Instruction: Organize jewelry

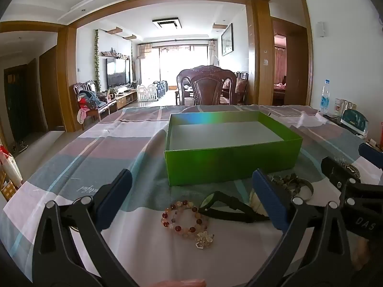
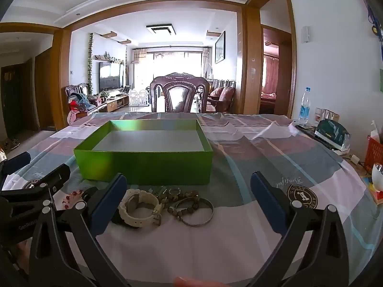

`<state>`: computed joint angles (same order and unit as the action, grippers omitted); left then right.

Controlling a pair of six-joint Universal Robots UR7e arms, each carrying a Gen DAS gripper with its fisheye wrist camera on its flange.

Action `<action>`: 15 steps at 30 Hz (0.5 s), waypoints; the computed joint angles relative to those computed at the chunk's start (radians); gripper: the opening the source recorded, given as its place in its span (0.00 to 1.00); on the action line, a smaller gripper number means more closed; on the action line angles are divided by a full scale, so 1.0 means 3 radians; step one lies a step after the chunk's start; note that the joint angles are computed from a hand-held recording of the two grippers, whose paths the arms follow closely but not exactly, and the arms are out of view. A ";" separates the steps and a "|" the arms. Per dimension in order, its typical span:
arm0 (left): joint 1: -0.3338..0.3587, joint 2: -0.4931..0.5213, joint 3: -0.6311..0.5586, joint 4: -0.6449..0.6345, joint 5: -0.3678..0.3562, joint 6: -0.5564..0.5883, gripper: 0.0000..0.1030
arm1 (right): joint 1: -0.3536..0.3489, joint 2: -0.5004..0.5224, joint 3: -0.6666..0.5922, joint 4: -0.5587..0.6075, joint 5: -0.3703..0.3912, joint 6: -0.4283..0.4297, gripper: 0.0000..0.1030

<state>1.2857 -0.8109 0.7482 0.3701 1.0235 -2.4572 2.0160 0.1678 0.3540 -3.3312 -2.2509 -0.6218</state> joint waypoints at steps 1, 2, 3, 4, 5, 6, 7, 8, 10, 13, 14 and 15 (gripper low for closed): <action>-0.0001 0.0008 -0.0016 0.0018 -0.0010 -0.0005 0.96 | 0.0000 0.0000 0.0000 0.0002 -0.0002 -0.0002 0.98; -0.0001 0.0005 -0.0010 0.0009 -0.0008 0.0000 0.96 | 0.0002 0.0002 -0.0008 0.0013 -0.0011 -0.0007 0.98; -0.0001 0.0002 -0.0003 -0.0001 -0.0007 0.0004 0.96 | 0.0002 0.0003 -0.0010 0.0019 -0.0014 -0.0007 0.98; -0.0001 0.0001 0.0001 -0.0005 -0.0005 0.0006 0.96 | 0.0002 0.0003 -0.0010 0.0019 -0.0014 -0.0007 0.98; 0.0000 -0.0002 0.0007 -0.0012 -0.0003 0.0008 0.96 | 0.0002 0.0000 -0.0004 0.0020 -0.0011 -0.0003 0.98; -0.0001 -0.0006 0.0018 -0.0023 -0.0001 0.0013 0.96 | 0.0002 -0.0001 -0.0002 0.0019 -0.0010 -0.0004 0.98; -0.0001 0.0009 -0.0018 0.0022 -0.0011 -0.0009 0.96 | 0.0003 0.0001 -0.0003 0.0018 -0.0012 -0.0007 0.98; -0.0001 0.0008 -0.0015 0.0016 -0.0010 -0.0007 0.96 | 0.0002 -0.0004 0.0003 0.0021 -0.0010 0.0002 0.98; -0.0001 0.0006 -0.0011 0.0010 -0.0008 -0.0005 0.96 | 0.0002 -0.0010 0.0014 0.0017 -0.0009 0.0004 0.98; -0.0002 0.0013 -0.0025 0.0031 -0.0015 -0.0012 0.96 | 0.0002 -0.0004 0.0002 0.0027 -0.0016 0.0002 0.98; -0.0002 0.0015 -0.0027 0.0033 -0.0016 -0.0013 0.96 | 0.0002 -0.0004 0.0002 0.0027 -0.0016 0.0002 0.98; -0.0003 0.0015 -0.0026 0.0031 -0.0016 -0.0012 0.96 | 0.0002 -0.0008 0.0010 0.0029 -0.0014 0.0003 0.98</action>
<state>1.2849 -0.8066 0.7405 0.3793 1.0186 -2.4607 2.0167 0.1653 0.3568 -3.3226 -2.2552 -0.6209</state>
